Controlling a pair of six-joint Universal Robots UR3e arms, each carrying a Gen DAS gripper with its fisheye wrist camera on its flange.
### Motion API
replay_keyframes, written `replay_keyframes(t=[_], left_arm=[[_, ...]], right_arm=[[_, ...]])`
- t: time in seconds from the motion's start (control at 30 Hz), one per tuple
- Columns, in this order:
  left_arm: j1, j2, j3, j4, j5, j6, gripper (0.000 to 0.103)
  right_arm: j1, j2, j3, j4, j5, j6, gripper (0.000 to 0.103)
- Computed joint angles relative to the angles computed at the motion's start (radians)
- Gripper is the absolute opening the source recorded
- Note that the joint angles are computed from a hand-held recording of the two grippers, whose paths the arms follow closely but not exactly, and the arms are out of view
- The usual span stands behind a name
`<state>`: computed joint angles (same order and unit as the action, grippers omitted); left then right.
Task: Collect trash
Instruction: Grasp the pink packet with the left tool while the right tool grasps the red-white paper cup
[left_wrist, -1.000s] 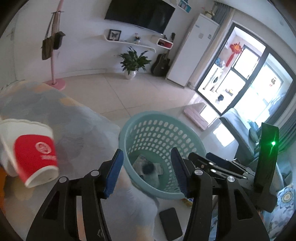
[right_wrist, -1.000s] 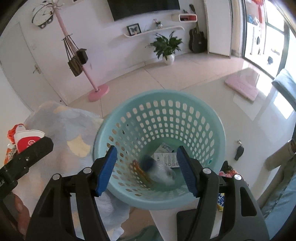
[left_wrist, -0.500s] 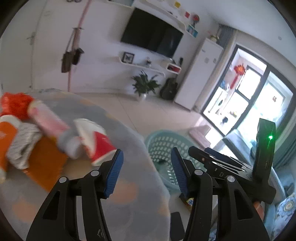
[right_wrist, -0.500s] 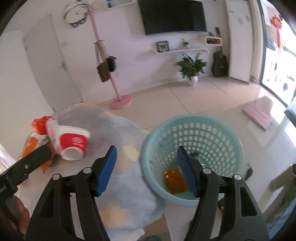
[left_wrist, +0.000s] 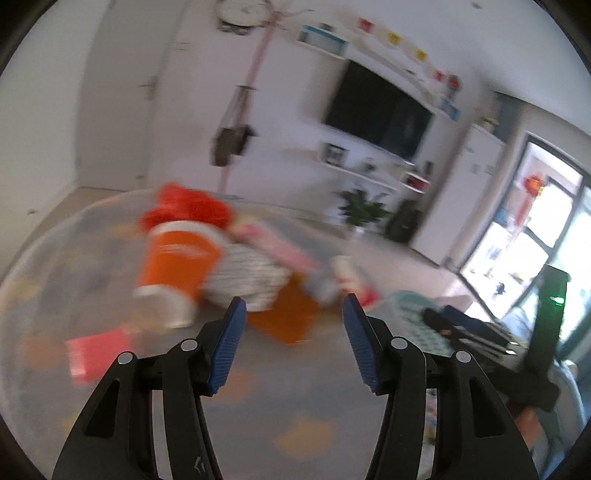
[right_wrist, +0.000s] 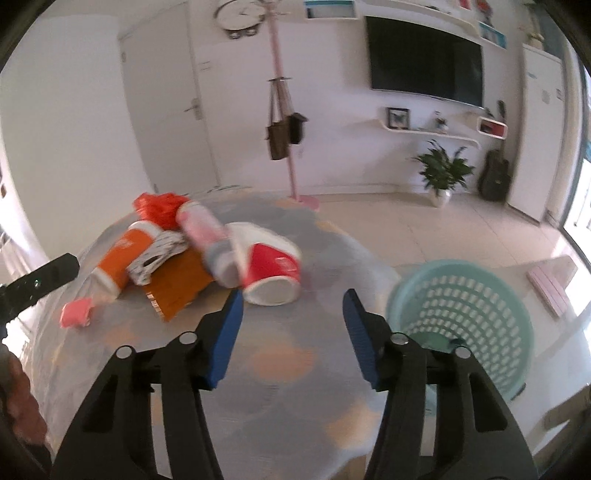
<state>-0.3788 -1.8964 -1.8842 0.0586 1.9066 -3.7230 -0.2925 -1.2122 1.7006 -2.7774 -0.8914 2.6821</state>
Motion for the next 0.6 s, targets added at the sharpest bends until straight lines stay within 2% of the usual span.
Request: replay_keyframes(t=[0.1,0.17,0.33,0.47,0.6], left_arm=[[0.051,0.108,-0.180,0.014,0.066,-0.044,0.068],[0.090,0.154,-0.256,0.002,0.090,-0.064,0.071],[0.213,0.242,-0.422,-0.006,-0.022,-0.036,0.079],[0.284,0.244,-0.490,0.023,-0.143,-0.038,0.079],[0.261,0.217,-0.429,-0.036,-0.098,-0.030,0.079]], right_arm=[[0.033,0.015,0.004,-0.009,-0.009,0.020,0.044],[0.046,0.027,-0.007,0.009,-0.005,0.018,0.042],[0.086,0.073,-0.062,0.025,-0.027,0.029,0.042],[0.108,0.102,-0.086,0.025,-0.049,0.031,0.042],[0.118,0.122,-0.099,0.015,-0.066,0.038,0.042]])
